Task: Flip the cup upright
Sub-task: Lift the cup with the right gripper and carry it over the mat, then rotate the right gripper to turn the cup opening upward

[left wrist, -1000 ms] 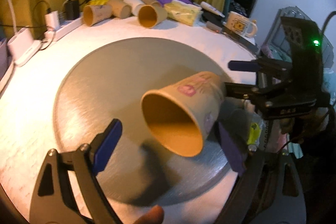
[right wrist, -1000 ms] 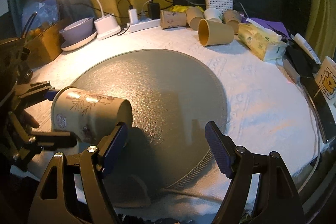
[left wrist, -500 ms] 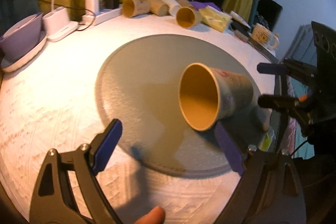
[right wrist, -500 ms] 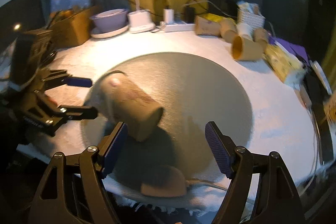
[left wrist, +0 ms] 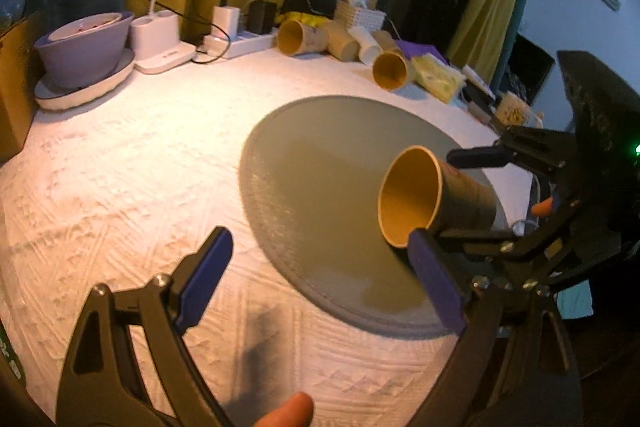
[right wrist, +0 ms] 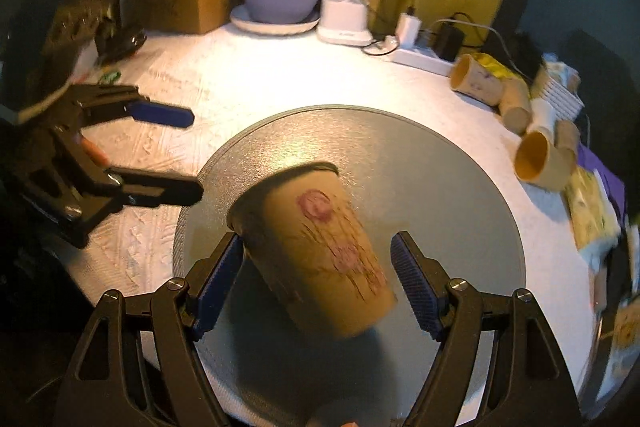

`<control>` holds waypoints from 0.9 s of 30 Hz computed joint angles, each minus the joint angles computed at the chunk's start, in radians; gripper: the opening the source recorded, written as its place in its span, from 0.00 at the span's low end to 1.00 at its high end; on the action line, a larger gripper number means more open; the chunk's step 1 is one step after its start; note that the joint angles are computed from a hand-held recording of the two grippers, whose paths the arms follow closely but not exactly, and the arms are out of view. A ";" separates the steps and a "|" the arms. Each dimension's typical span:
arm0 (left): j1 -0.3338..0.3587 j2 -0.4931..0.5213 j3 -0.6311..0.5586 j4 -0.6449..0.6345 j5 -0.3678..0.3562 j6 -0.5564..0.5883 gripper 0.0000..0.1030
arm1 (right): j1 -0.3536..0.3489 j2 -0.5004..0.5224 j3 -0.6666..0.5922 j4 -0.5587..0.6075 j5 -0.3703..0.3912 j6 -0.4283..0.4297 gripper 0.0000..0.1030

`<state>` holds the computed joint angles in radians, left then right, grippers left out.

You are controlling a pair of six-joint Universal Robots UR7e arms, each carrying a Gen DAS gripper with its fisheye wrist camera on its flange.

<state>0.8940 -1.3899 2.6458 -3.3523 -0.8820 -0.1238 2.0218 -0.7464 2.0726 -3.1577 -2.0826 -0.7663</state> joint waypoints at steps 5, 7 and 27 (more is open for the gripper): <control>0.018 0.001 0.002 -0.060 -0.019 0.025 0.88 | 0.020 0.052 -0.074 0.087 -0.063 -0.006 0.77; 0.025 0.000 0.000 -0.067 -0.029 0.034 0.88 | 0.030 0.072 -0.103 0.120 -0.079 0.002 0.77; 0.049 0.013 -0.033 -0.036 -0.044 0.031 0.88 | 0.011 0.083 -0.215 0.409 -0.034 0.139 0.70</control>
<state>0.9429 -1.3768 2.6132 -3.3887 -0.9256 -0.0930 2.0329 -0.6637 1.8574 -2.7487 -2.1169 -0.6272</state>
